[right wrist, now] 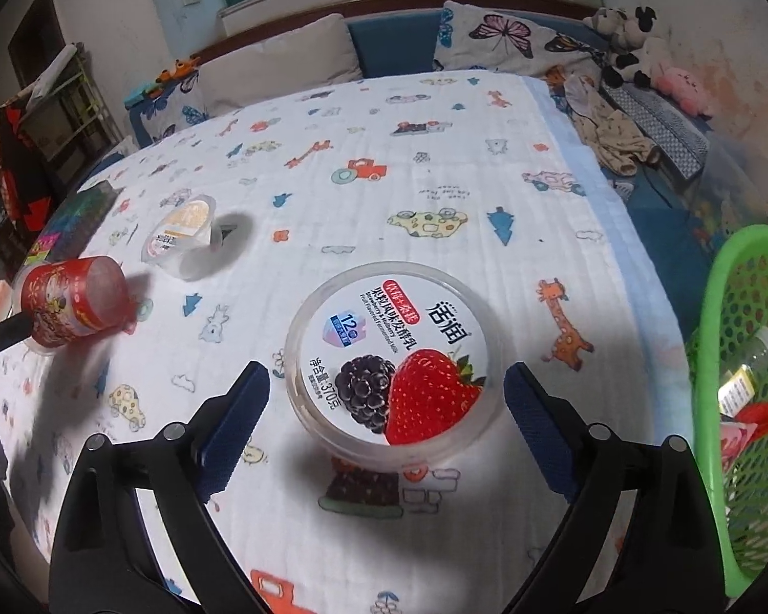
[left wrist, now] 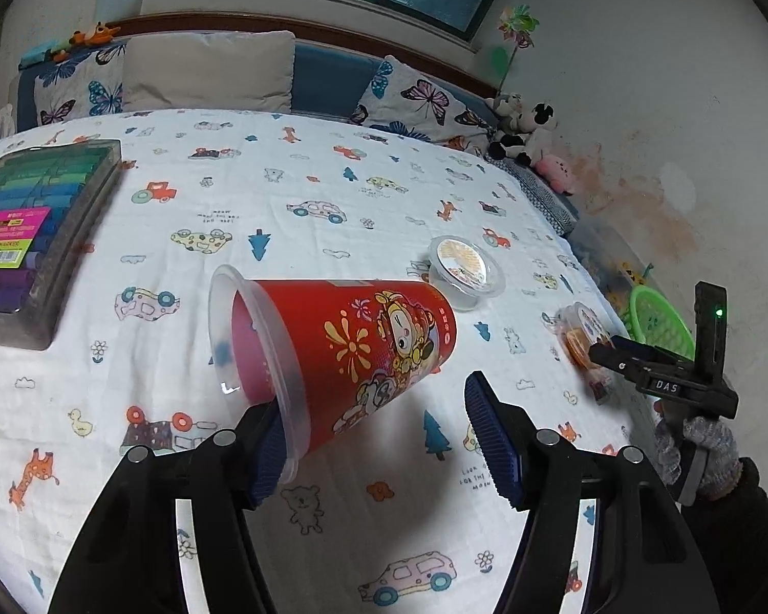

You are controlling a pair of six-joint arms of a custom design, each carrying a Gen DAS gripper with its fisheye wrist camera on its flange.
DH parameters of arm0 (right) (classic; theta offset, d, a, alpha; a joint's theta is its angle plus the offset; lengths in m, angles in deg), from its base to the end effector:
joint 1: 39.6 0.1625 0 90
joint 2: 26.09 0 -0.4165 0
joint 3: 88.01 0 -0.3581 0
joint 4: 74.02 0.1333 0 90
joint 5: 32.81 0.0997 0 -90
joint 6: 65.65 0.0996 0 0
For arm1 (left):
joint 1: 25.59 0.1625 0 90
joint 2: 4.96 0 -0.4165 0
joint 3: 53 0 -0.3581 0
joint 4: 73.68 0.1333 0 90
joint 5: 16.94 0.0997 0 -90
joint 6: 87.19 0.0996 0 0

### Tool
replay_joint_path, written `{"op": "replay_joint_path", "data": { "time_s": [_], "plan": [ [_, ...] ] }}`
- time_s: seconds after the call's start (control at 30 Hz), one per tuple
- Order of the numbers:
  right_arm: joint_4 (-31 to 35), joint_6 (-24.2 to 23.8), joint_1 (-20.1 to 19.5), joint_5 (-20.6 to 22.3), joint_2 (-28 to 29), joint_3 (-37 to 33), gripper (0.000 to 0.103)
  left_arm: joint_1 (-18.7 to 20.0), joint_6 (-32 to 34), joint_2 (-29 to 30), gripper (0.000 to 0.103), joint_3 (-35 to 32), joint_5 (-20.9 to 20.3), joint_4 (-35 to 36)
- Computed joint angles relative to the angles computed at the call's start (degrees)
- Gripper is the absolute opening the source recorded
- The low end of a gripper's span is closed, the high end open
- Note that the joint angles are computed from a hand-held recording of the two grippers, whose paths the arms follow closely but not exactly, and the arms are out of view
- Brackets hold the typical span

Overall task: Collect trash
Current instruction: 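Grasp the red cup rim with the left gripper while the right grasps the strawberry yogurt cup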

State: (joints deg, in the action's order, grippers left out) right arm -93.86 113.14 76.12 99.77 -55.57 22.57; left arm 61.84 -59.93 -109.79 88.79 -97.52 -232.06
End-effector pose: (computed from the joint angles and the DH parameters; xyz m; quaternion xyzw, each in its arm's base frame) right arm 0.2181 -0.3010 -0.0986 0.1225 -0.8988 0.3006 0.2946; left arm 0.1353 -0.3222 0.3179 0.2254 0.9328 -0.2467 0.1349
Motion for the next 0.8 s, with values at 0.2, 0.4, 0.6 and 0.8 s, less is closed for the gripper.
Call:
{"op": "replay_joint_path", "data": {
  "time_s": [0.2,0.4,0.6,0.8],
  "plan": [
    [-0.11,-0.28,-0.42,0.37,0.67,-0.85,0.093,-1.69,-0.32,0.19,0.061,1.53,2.05,-2.63],
    [-1.28,-0.12,-0.60,0.49,0.36,-0.52,0.091,-2.88,-0.92,-0.30,0.030,2.62,2.70,-2.83],
    [-3.64,-0.51,0.32,0.92,-0.49,1.28,0.090,-4.67,-1.30,-1.95,0.011,4.58,3.64,-3.51],
    [-6.13,0.11,2.40,0.96,-3.21,4.70,0.090,-7.41,-2.61,-6.30,0.006,6.47,3.85,-2.05]
  ]
}}
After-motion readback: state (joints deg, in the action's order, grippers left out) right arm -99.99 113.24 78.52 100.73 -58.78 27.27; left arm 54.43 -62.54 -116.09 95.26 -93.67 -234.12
